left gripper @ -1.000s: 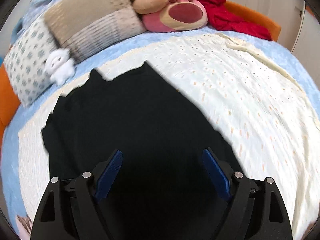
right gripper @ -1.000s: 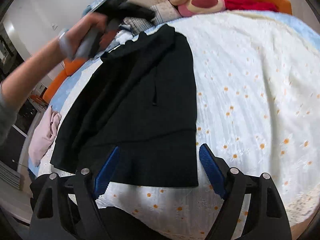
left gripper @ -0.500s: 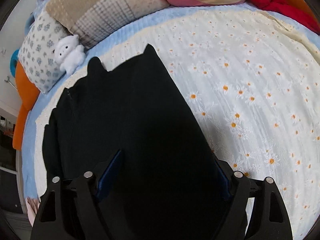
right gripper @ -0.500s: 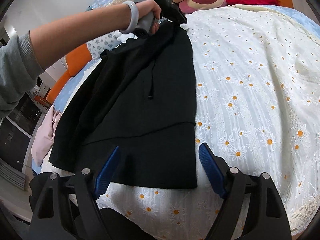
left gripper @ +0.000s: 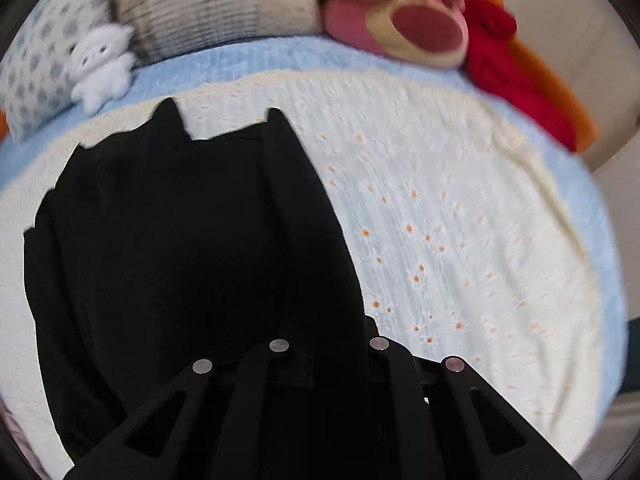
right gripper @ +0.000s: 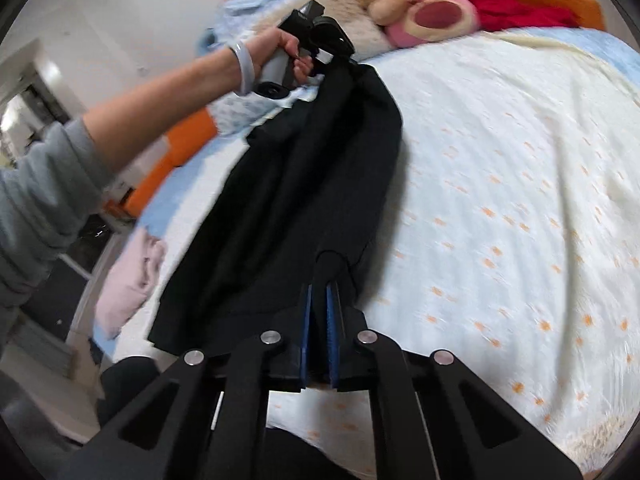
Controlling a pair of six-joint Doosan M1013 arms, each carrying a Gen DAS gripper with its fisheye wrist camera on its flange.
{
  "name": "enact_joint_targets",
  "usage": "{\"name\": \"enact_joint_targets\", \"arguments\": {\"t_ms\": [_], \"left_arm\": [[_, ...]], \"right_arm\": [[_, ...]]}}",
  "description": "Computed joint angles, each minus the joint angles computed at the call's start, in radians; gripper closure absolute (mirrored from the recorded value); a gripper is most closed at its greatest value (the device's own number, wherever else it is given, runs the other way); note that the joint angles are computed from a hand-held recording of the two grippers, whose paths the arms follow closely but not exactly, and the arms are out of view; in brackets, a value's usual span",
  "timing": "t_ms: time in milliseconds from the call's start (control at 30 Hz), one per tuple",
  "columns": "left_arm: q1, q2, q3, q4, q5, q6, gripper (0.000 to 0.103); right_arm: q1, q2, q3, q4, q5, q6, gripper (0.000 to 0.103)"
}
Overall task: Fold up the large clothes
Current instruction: 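Grasp the black jacket's collar with the left tool and fold it toward the hem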
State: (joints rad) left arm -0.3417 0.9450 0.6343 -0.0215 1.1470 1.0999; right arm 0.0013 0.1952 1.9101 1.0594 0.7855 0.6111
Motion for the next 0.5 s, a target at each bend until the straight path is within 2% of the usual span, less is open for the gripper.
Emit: {"name": "enact_joint_targets", "arguments": {"t_ms": [133, 200, 300, 400, 500], "left_arm": [[0.067, -0.094, 0.166, -0.214, -0.163, 0.102, 0.090], [0.092, -0.127, 0.231, -0.310, -0.231, 0.173, 0.090], [0.139, -0.177, 0.341, -0.488, -0.326, 0.284, 0.090], [0.185, -0.200, 0.424, -0.594, -0.372, 0.358, 0.090], [0.213, -0.198, 0.474, -0.654, -0.391, 0.397, 0.089]], "right_arm": [[0.004, -0.002, -0.021, 0.090, 0.109, -0.095, 0.095], [0.025, 0.000, -0.040, 0.091, 0.160, -0.124, 0.095], [0.069, 0.007, -0.068, 0.047, 0.194, -0.138, 0.095], [0.112, 0.018, -0.087, -0.009, 0.205, -0.130, 0.095], [0.168, 0.035, -0.104, -0.115, 0.175, -0.079, 0.095]]}}
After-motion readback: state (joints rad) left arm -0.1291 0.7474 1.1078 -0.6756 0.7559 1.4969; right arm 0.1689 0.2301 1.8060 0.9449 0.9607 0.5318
